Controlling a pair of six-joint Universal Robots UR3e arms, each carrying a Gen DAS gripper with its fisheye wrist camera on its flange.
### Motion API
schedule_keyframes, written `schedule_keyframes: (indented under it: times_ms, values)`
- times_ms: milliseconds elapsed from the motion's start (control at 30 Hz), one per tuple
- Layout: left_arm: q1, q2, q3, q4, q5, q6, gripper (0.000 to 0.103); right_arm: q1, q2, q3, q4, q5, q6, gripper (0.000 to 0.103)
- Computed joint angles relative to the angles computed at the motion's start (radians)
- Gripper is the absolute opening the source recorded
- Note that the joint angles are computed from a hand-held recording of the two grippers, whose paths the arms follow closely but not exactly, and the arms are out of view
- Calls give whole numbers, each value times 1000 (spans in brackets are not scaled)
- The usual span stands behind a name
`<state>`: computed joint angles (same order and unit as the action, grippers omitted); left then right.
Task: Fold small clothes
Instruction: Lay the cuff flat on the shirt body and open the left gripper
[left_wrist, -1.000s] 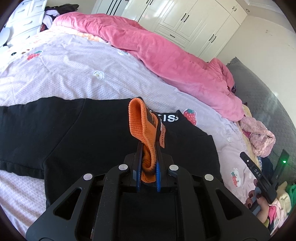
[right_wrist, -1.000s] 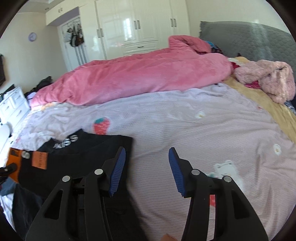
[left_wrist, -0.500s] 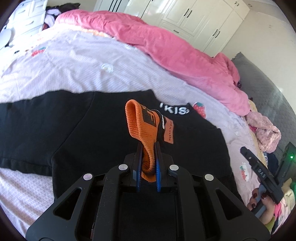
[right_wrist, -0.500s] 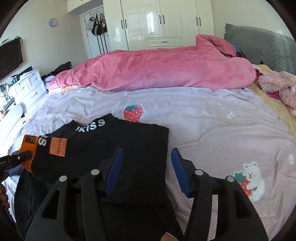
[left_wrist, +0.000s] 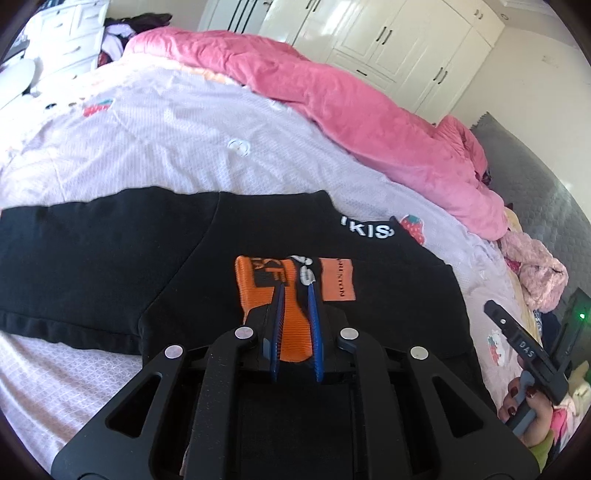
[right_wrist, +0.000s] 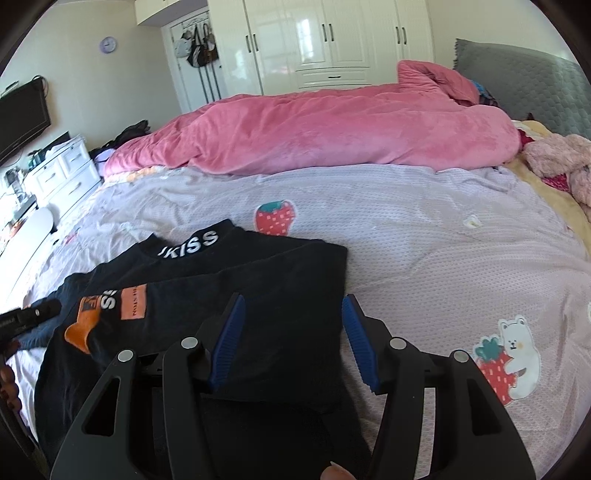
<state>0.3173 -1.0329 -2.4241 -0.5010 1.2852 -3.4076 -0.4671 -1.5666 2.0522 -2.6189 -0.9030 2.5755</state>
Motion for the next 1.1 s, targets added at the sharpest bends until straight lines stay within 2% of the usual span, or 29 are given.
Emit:
schedule_keyframes:
  times_ms: [133, 200, 300, 400, 433, 467, 533, 633, 900, 967, 1100]
  values:
    - [-83, -57, 38, 29, 15, -17, 7, 5, -9, 6, 7, 9, -19, 54]
    - [-152, -134, 66, 72, 48, -27, 7, 7, -11, 4, 30, 17, -40, 59]
    - [-232, -261, 112, 116, 106, -36, 7, 15, -15, 3, 71, 32, -82, 60]
    - [-288, -377, 163, 101, 183, -50, 10, 42, -10, 1, 90, 18, -111, 60]
    - [-294, -406, 168, 98, 202, -57, 10, 51, -3, -2, 95, 9, -116, 63]
    - [-282, -420, 157, 101, 191, -58, 10, 65, 9, -8, 99, -9, -119, 65]
    - [-264, -422, 124, 132, 183, -55, 10, 108, 53, -37, 110, -92, -113, 71]
    - [-248, -411, 93, 163, 166, -41, 10, 174, 134, -88, 111, -258, -80, 71]
    - [-212, -366, 49, 178, 114, -27, 10, 166, 116, -73, 117, -252, -104, 73]
    - [-209, -345, 43, 169, 107, -28, 10, 156, 97, -63, 123, -234, -114, 76]
    - [-219, -295, 32, 144, 112, -35, 15, 128, 58, -44, 132, -197, -127, 79]
